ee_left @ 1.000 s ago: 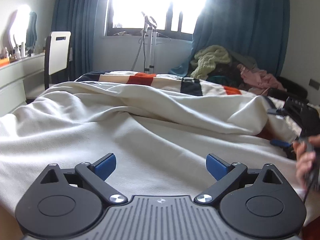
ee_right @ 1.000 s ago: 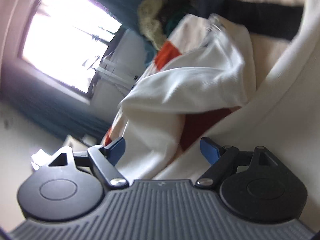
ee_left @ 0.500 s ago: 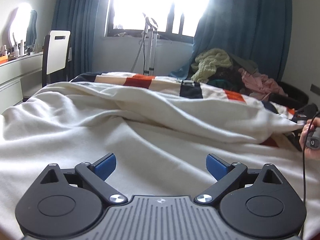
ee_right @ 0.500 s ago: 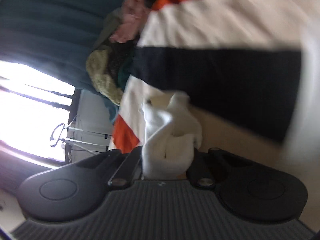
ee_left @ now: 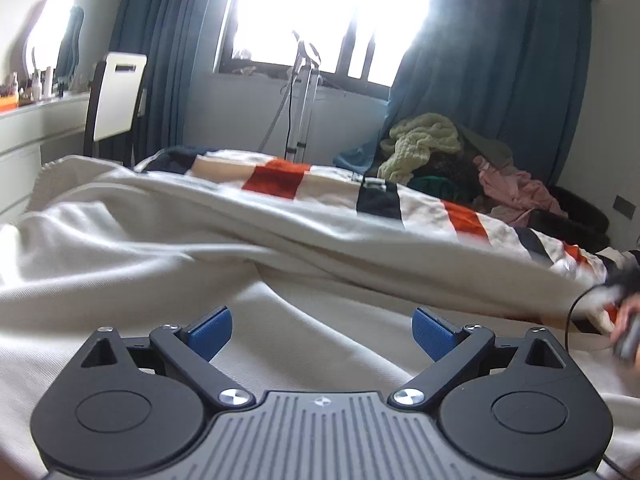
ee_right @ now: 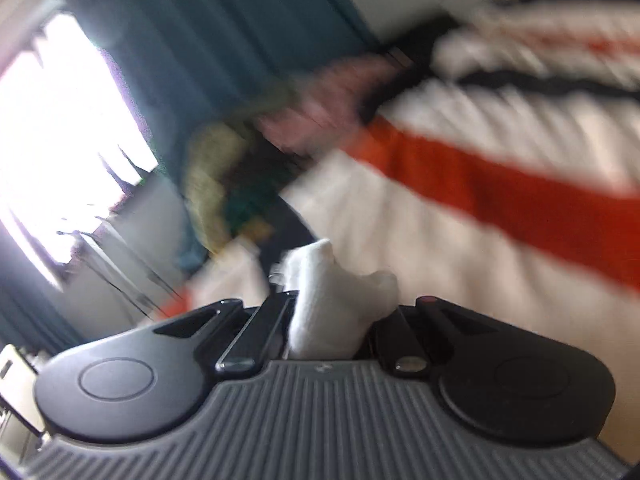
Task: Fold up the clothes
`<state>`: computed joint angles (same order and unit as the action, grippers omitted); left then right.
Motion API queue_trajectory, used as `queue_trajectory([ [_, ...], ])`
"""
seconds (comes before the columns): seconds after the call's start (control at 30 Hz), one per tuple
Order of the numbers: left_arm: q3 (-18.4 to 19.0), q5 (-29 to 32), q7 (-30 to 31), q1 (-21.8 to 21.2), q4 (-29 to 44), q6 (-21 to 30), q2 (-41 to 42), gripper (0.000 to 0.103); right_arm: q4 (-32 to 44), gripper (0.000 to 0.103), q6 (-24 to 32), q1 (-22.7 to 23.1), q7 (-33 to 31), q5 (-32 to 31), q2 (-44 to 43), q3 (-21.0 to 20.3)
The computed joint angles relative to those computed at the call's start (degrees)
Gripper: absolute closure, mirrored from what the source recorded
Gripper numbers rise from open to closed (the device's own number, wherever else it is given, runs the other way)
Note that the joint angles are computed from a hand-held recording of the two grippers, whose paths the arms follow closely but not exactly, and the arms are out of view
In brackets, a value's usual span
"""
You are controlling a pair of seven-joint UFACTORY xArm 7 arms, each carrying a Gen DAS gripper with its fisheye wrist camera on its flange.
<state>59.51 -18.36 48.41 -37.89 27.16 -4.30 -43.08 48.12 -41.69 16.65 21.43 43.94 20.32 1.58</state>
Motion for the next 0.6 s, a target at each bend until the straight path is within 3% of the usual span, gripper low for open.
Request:
queue_trajectory([
  [0.1, -0.8, 0.4, 0.4, 1.5, -0.4, 0.5, -1.5, 0.005, -4.7, 0.097, -1.1, -2.9, 7.9, -3.9, 0.4, 2.4],
  [0.3, -3.4, -0.3, 0.1, 4.6, -0.8, 2.4, -2.9, 0.004, -6.7, 0.097, -8.9, 0.6, 4.9, -1.1, -3.8, 1.3],
  [0.47, -5.3, -0.8, 0.6, 7.2, -1.1, 3.2, -3.3, 0.004, -6.6, 0.095, -2.2, -1.4, 3.0, 1.1, -2.7, 0.9],
  [0.5, -6.0, -0.9, 0.5, 8.0, -1.2, 3.3, -2.8, 0.004, -6.9, 0.085, -0.7, -1.6, 2.6, 1.0, -2.4, 0.7],
  [0.57, -6.4, -1.0, 0.8, 8.7, -1.1, 4.6, -3.0, 0.004, -8.8, 0.078, 0.0, -2.0, 3.8, -0.1, -4.1, 0.7],
  [0.6, -6.6, -1.2, 1.1, 8.7, -1.0, 4.8, -3.0, 0.004, -9.2, 0.066, -0.3, -2.0, 2.6, 1.4, -4.7, 1.2],
])
